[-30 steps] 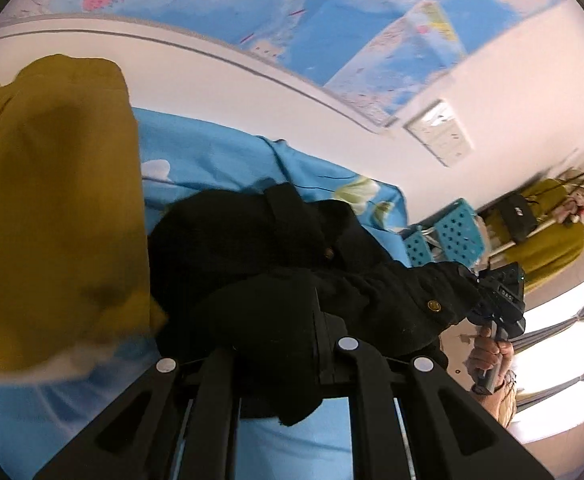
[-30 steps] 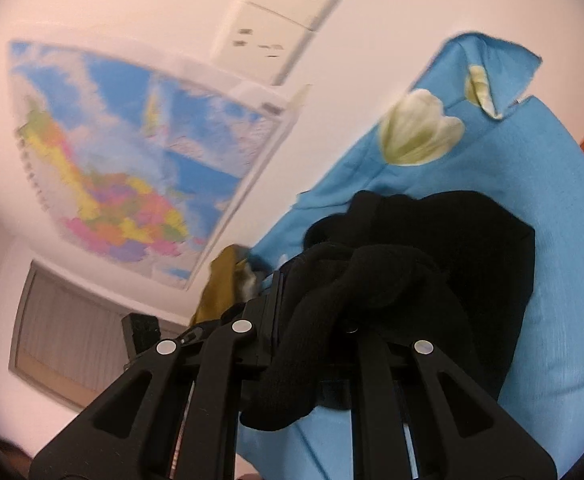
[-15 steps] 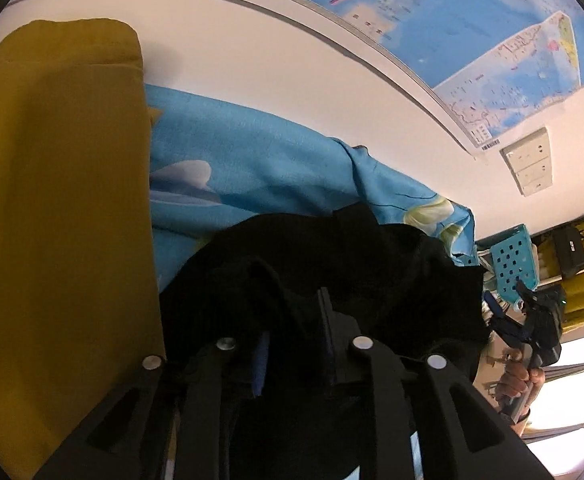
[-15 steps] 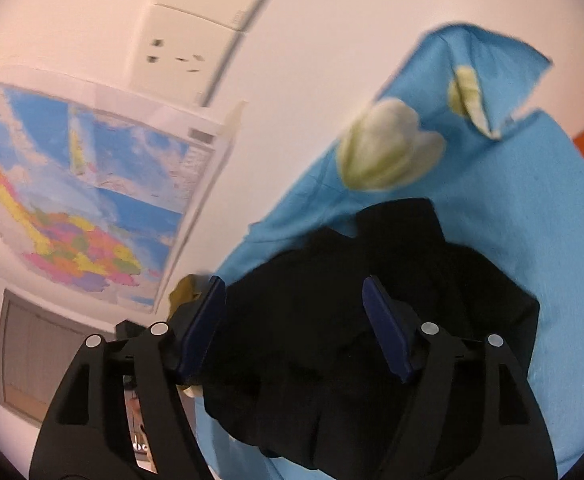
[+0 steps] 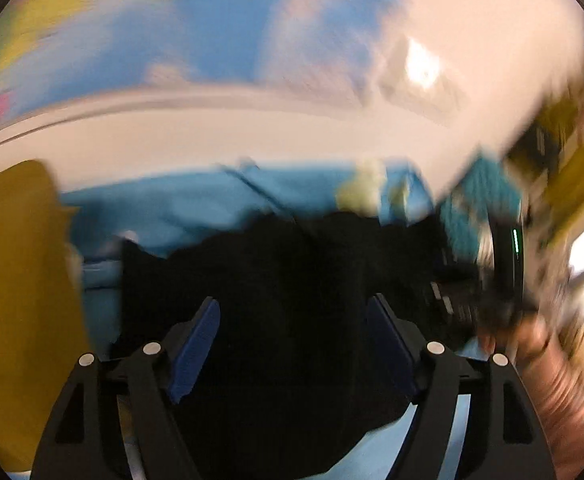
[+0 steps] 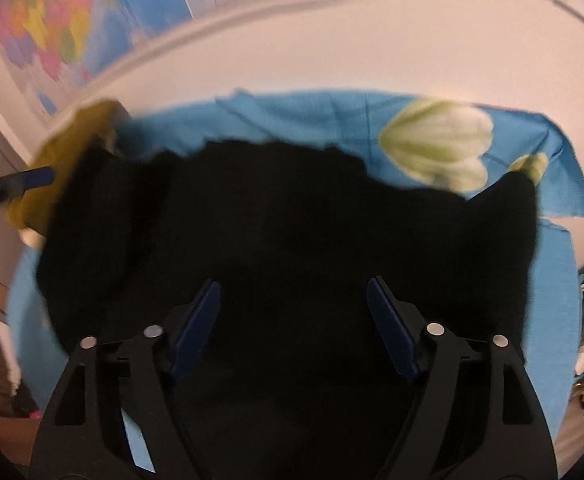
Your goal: Fold large clothes
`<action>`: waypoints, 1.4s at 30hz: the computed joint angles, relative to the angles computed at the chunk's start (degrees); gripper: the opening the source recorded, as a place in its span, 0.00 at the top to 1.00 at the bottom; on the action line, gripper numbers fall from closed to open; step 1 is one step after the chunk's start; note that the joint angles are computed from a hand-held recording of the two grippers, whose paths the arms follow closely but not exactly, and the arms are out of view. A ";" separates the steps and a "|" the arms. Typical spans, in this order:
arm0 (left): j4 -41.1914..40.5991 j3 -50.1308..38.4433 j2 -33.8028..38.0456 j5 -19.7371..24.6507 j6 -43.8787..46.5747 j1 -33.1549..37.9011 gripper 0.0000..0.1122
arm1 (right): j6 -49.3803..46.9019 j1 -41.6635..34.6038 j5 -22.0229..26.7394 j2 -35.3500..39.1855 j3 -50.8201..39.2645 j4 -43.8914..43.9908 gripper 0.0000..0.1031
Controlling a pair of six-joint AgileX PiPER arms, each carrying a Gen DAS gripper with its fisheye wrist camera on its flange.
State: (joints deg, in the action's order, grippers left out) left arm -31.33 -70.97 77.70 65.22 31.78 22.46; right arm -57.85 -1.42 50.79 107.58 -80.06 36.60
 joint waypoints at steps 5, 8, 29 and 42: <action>11.84 5.02 4.66 -8.45 -8.15 -12.37 0.40 | -1.23 2.47 -7.19 -0.88 2.79 -2.46 0.85; 11.21 3.10 8.56 -9.88 -9.12 -11.27 0.83 | -3.31 2.95 -11.52 -3.37 4.90 -1.42 1.00; -5.63 25.92 -23.73 -5.78 19.14 19.40 0.27 | -22.11 -28.93 13.90 -4.11 11.77 18.34 0.06; -15.47 34.27 -14.79 -3.47 29.13 29.29 0.71 | -28.74 -27.86 16.63 -3.85 17.33 21.85 0.73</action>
